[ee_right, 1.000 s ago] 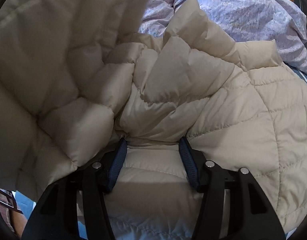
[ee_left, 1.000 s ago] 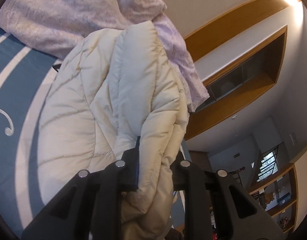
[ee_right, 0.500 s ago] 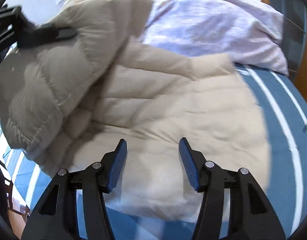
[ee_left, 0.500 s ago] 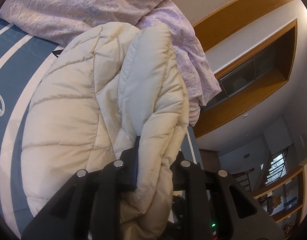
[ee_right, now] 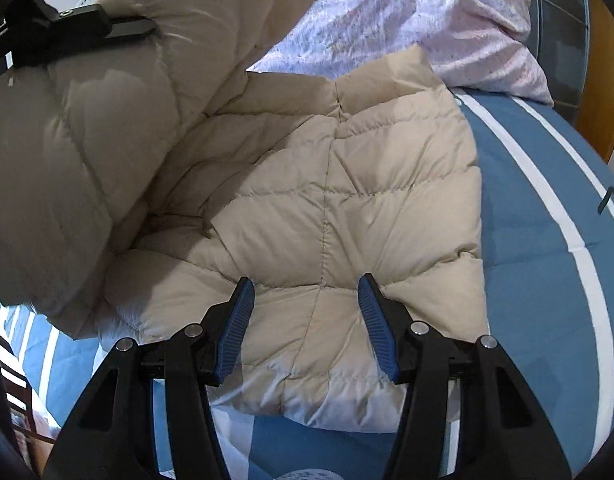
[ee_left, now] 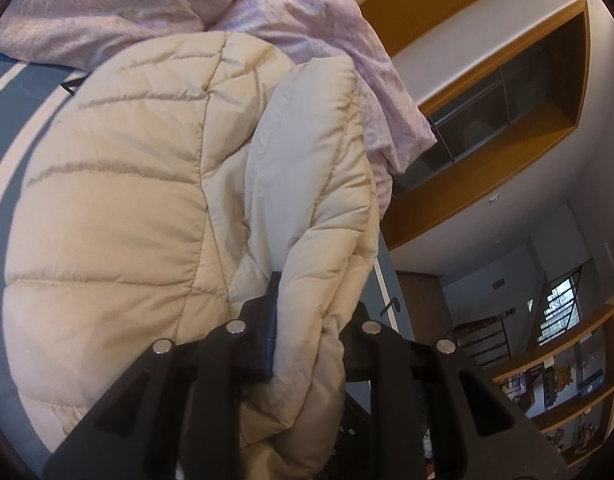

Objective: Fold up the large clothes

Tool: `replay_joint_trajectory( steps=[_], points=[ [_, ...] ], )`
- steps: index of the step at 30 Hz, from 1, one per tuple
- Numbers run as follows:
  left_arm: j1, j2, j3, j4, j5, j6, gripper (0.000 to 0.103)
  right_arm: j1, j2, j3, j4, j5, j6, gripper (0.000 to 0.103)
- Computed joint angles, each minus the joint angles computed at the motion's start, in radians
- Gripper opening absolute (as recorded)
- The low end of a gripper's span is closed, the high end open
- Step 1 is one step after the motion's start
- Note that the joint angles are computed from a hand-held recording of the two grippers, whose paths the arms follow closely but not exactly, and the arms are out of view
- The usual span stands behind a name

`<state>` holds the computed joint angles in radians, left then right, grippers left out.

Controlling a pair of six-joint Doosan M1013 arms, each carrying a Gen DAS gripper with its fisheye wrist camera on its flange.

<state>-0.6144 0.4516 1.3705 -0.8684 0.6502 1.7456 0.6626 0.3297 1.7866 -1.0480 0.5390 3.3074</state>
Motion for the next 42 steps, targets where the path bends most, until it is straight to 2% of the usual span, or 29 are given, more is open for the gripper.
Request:
replay_joint_trajectory(
  steps=[4, 6, 7, 9, 11, 15, 18, 21, 24, 27, 28, 30, 35, 42],
  points=[
    [-0.007, 0.019, -0.021, -0.009, 0.051, 0.004, 0.023, -0.004, -0.005, 0.013, -0.031, -0.023, 0.048, 0.056],
    [-0.007, 0.022, -0.027, -0.017, 0.075, 0.012, 0.027, -0.005, -0.006, 0.016, -0.035, -0.027, 0.056, 0.056],
    [-0.007, 0.021, -0.027, -0.017, 0.079, 0.010, 0.032, -0.006, -0.006, 0.016, -0.035, -0.029, 0.056, 0.056],
    [-0.003, 0.016, -0.026, -0.028, 0.086, 0.014, 0.049, -0.005, -0.006, 0.015, -0.031, -0.029, 0.055, 0.056],
    [0.002, 0.006, -0.021, -0.041, 0.088, 0.016, 0.056, -0.005, -0.006, 0.014, -0.028, -0.030, 0.054, 0.056],
    [0.003, -0.020, -0.011, -0.005, 0.070, 0.016, 0.061, -0.003, -0.006, 0.012, -0.022, -0.029, 0.058, 0.056],
    [0.002, -0.043, 0.001, 0.072, 0.043, -0.016, 0.062, -0.005, -0.005, 0.011, -0.019, -0.029, 0.057, 0.056],
    [0.001, -0.057, 0.006, 0.211, 0.013, -0.100, 0.062, -0.007, -0.005, 0.011, -0.014, -0.032, 0.054, 0.057],
    [0.001, -0.067, 0.015, 0.387, -0.015, -0.213, 0.062, -0.011, -0.004, 0.011, -0.014, -0.038, 0.052, 0.056],
    [-0.008, -0.072, 0.021, 0.606, -0.055, -0.350, 0.062, -0.009, -0.004, 0.011, -0.015, -0.035, 0.055, 0.057],
    [-0.014, -0.073, 0.027, 0.717, -0.069, -0.417, 0.062, -0.009, -0.004, 0.011, -0.016, -0.036, 0.056, 0.057],
    [-0.017, -0.069, 0.029, 0.824, -0.068, -0.481, 0.062, -0.010, -0.003, 0.011, -0.015, -0.036, 0.055, 0.057],
    [-0.025, -0.045, 0.029, 0.883, -0.050, -0.491, 0.062, -0.012, -0.004, 0.011, -0.013, -0.039, 0.049, 0.057],
    [-0.073, -0.025, 0.029, 1.002, -0.066, -0.513, 0.070, -0.008, 0.000, 0.007, -0.015, -0.035, 0.057, 0.057]
  ],
)
